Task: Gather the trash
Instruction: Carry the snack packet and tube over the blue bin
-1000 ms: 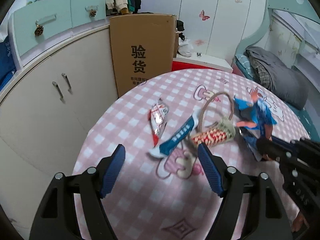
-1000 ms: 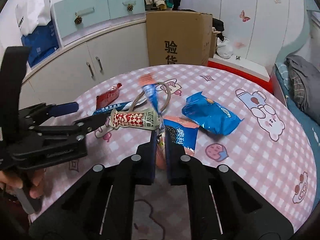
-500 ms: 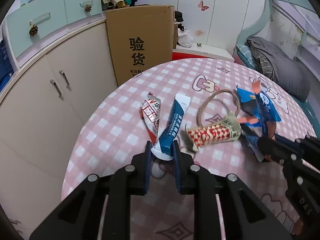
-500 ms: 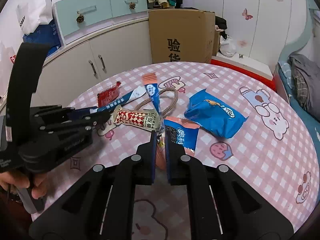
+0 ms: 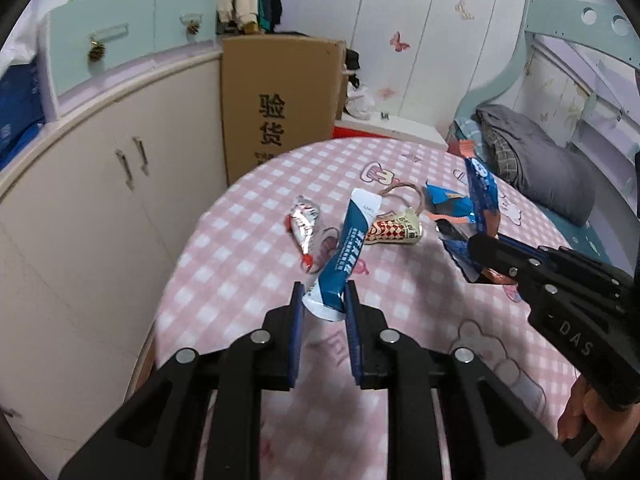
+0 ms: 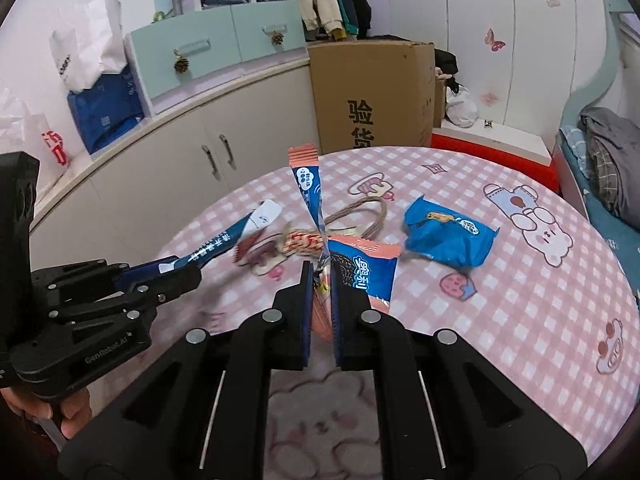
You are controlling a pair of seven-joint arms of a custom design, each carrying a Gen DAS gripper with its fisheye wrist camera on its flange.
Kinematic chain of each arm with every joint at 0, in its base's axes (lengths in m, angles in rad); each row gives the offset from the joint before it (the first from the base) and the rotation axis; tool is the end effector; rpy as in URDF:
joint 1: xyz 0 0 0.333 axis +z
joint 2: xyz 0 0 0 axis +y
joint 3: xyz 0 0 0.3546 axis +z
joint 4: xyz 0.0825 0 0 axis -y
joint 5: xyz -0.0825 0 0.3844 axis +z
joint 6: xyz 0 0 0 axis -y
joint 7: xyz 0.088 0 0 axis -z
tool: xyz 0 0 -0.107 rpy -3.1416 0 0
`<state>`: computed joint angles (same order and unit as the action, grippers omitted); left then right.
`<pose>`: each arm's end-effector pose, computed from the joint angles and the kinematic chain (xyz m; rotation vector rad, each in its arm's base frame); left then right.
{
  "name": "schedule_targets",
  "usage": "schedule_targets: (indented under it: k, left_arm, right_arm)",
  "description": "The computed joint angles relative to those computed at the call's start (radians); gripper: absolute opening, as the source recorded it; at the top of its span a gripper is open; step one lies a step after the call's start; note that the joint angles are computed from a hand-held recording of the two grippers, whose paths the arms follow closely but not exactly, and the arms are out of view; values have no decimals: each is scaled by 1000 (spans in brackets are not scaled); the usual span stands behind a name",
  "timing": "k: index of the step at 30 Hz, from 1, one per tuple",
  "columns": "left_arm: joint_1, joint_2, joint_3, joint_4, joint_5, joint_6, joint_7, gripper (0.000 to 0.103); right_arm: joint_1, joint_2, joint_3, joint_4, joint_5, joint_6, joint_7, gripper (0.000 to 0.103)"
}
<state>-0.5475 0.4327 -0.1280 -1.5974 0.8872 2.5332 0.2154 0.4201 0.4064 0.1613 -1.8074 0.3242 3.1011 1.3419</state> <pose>0.5752 -0.4514 0.4714 -1.8655 1.7030 -0.8060 0.6157 0.3520 0.4602 -1.9272 1.2105 -0.4001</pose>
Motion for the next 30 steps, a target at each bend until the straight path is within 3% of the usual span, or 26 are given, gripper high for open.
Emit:
schedule_targets:
  k: [4,7,10,13,19,24,30]
  left_arm:
    - [-17,-90,6,-99,58,-7,-102,19]
    - [-16,-158,-13,-170,112,-41,-183,19]
    - [7,-234,-44,-255,147,-57,-264,19]
    - [35,-321,-77,-355,164,-86,-341,19]
    - [107,-492,-143,-567,160,-126,-495,19]
    - [167,-600,-181,-730,81,-123,-525,19]
    - [237,-679,-177,-900,-1,-17,-549,19]
  right_arm:
    - [-5,-62,27,-63,13,22,-15,8]
    - [-51,-104,106,-100,63,27,-62,8]
    - [-50,-131,140,-124,99,33,-96,8]
    - [-79,-144,224,-135,172,27,-174,8]
    - [15,-115,249,-107,211,0,-251,9]
    - [100,-45,253,-41,210,-44,-276,8]
    - [211,54,204,52,157,-101,-237,9]
